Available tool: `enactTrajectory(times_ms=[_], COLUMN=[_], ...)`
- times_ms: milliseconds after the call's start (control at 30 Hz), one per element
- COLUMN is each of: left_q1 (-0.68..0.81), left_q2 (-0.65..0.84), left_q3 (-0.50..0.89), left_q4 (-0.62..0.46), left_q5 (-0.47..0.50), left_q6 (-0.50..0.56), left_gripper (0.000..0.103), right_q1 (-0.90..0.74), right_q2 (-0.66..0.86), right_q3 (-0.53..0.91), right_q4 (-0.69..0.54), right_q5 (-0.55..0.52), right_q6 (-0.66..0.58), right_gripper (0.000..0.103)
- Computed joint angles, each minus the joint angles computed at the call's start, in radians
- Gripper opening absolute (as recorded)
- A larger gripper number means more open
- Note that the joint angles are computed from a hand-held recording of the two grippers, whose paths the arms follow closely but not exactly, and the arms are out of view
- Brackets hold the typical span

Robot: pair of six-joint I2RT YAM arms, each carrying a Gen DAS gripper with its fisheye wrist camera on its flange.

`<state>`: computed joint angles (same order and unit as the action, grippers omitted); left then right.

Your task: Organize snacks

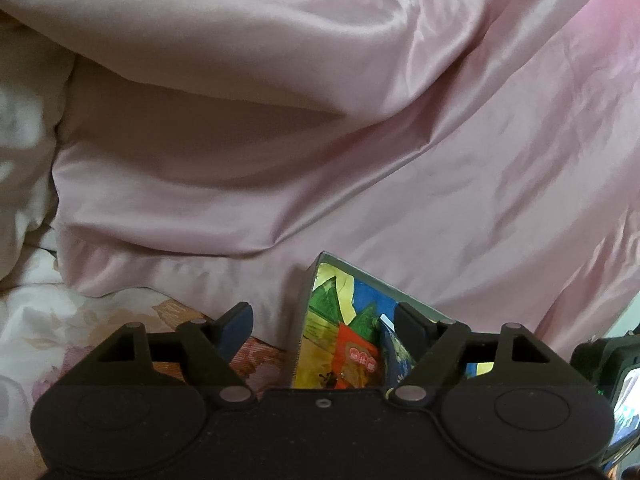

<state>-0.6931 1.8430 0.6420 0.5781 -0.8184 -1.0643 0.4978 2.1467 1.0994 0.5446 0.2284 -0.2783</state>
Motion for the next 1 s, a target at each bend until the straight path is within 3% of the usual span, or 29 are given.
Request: enactTrajectory(times_ms=[100, 367, 600, 767, 833, 1000], left_q1=[-0.008, -0.033, -0.037, -0.038, -0.042, -0.068], left_q2=[-0.017, -0.044, -0.043, -0.040, -0.046, -0.076], left_q3=[-0.010, -0.032, -0.062, -0.072, -0.077, -0.086], left_q4=[-0.013, -0.036, -0.021, -0.025, -0.032, -0.080], left_q5=[-0.012, -0.028, -0.033, -0.033, -0.035, -0.054], left_q6=[-0.010, -0.041, -0.076, -0.098, -0.109, -0.118], left_gripper=[0.080, 0.081, 0.081, 0.081, 0.081, 0.081], right_q1=[-0.013, -0.058, -0.052, -0.031, -0.028, -0.067], right_q2=[-0.020, -0.056, -0.062, -0.043, -0.045, -0.134], right_q3=[-0.019, -0.006, -0.014, -0.016, -0.033, -0.154], right_q4=[0.021, -0.069, -0.095, -0.054, -0.022, 0.086], right_q5=[-0.021, -0.131, -0.158, -0.110, -0.094, -0.160], right_q6=[0.056, 0.194, 0.187, 0.152, 0.150, 0.240], right_gripper=[0.070, 0.078, 0.078, 0.077, 0.070, 0.066])
